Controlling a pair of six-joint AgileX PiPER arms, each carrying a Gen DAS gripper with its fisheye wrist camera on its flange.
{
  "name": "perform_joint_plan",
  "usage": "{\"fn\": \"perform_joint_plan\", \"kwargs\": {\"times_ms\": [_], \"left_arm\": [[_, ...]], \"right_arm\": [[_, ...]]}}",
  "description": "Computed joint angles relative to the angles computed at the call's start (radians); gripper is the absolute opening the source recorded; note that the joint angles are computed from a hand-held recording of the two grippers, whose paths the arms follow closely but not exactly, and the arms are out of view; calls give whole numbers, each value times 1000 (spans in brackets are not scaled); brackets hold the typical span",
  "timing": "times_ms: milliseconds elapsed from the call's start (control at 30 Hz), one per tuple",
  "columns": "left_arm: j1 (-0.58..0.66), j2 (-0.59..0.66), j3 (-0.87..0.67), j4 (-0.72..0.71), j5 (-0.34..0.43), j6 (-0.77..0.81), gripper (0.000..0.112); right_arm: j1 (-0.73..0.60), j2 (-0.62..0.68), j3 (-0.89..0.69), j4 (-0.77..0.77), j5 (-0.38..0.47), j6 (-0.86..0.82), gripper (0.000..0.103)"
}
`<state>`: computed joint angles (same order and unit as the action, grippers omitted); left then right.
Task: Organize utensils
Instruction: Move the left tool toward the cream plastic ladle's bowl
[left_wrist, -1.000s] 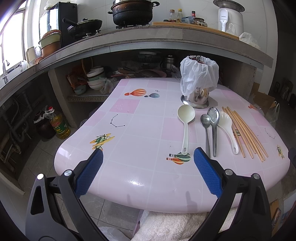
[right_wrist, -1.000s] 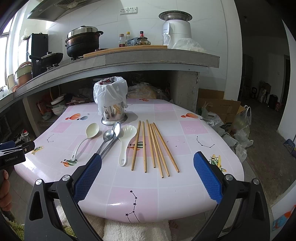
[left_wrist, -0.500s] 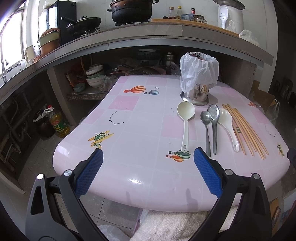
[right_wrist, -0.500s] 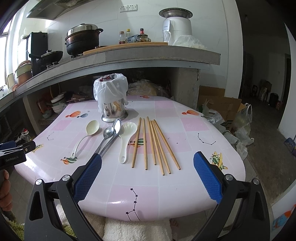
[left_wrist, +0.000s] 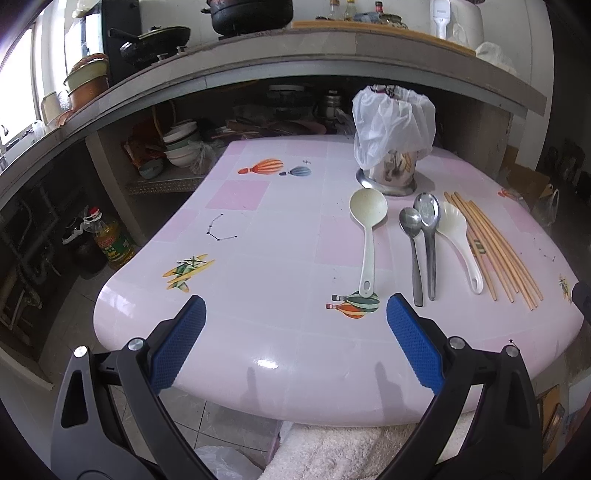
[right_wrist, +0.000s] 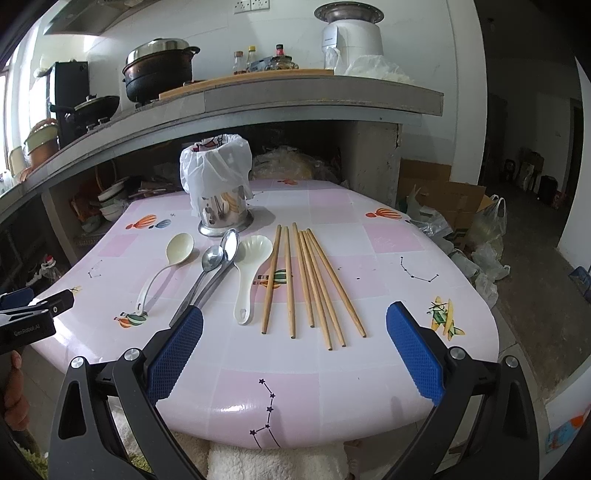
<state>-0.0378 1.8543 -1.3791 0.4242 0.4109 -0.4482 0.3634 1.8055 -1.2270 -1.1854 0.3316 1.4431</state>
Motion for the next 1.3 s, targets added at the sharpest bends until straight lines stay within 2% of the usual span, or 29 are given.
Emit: {"fn": "perform_joint_plan", "kwargs": {"times_ms": [133, 333, 400, 500, 633, 700, 900, 1000, 1167, 1300], "left_arm": [[-9, 56, -74, -66, 57, 81, 95], [-8, 127, -159, -185, 81, 223, 95], [0, 149, -185, -259, 80, 307, 95], [13, 196, -255, -369, 119, 427, 95], [22, 257, -341, -443, 169, 506, 95], [34, 287, -385, -525, 202, 588, 95], [56, 314, -419, -688, 207, 732, 95], [79, 339, -450, -831, 242, 814, 95], [96, 372, -485, -938, 297, 847, 95], [112, 391, -494, -1033, 338, 884, 95]], "right_arm": [[-12, 39, -58, 120, 0, -130, 97], [-26, 101, -142, 244, -8, -279, 97], [-29, 127, -175, 293, -4, -338, 97], [-35, 163, -219, 361, -1, -399, 97], [-36, 219, -296, 438, 43, -461, 97], [-36, 240, -317, 425, 45, -439, 97], [-35, 286, -363, 338, 59, -357, 97], [-32, 301, -385, 277, 59, -324, 97], [-14, 334, -438, 208, 87, -319, 97], [-9, 362, -478, 240, 70, -381, 97]]}}
